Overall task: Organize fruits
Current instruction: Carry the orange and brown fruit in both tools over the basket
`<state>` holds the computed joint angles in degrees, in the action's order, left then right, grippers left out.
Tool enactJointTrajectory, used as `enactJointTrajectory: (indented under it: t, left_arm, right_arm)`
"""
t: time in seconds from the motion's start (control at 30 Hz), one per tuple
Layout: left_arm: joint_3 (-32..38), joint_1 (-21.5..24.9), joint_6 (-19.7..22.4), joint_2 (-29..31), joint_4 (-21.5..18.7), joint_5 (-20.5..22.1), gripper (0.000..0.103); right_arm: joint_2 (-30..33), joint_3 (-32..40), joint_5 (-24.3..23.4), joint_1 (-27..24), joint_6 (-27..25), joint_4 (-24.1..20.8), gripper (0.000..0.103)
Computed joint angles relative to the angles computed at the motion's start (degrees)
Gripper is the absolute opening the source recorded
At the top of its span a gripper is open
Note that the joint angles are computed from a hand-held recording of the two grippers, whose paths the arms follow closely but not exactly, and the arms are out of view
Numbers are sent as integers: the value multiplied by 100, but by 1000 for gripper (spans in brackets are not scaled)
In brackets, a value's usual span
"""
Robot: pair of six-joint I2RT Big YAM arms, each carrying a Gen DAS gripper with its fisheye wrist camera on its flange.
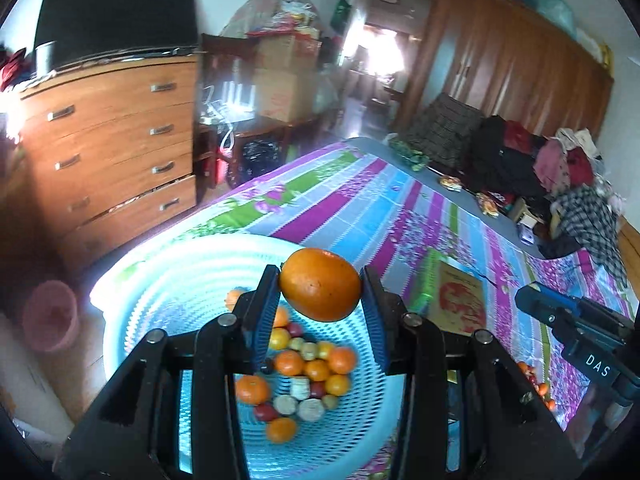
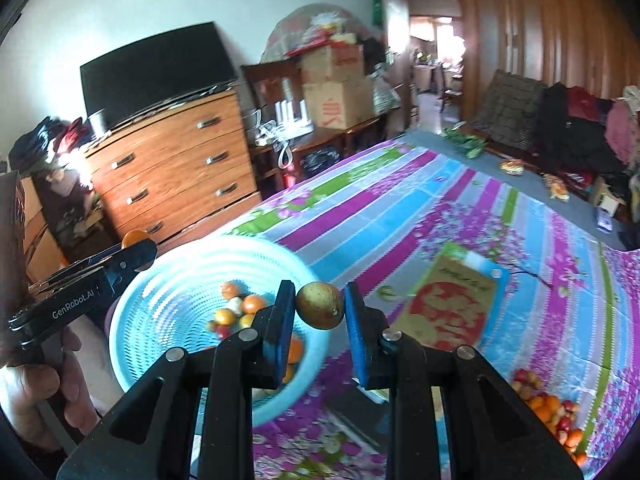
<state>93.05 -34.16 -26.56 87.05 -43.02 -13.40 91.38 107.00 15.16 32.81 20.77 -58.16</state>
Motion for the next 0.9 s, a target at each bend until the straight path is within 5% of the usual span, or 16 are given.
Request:
enactJointTrajectory:
  t: [0.23, 0.9]
  left_arm:
    - [-166, 311, -143, -25, -135, 192, 41]
    - [-371, 808, -290, 119, -652, 945, 41]
  right_arm:
    - [689, 679, -532, 67, 20, -347, 28]
    - [1844, 1745, -1050, 189, 17, -1083, 28]
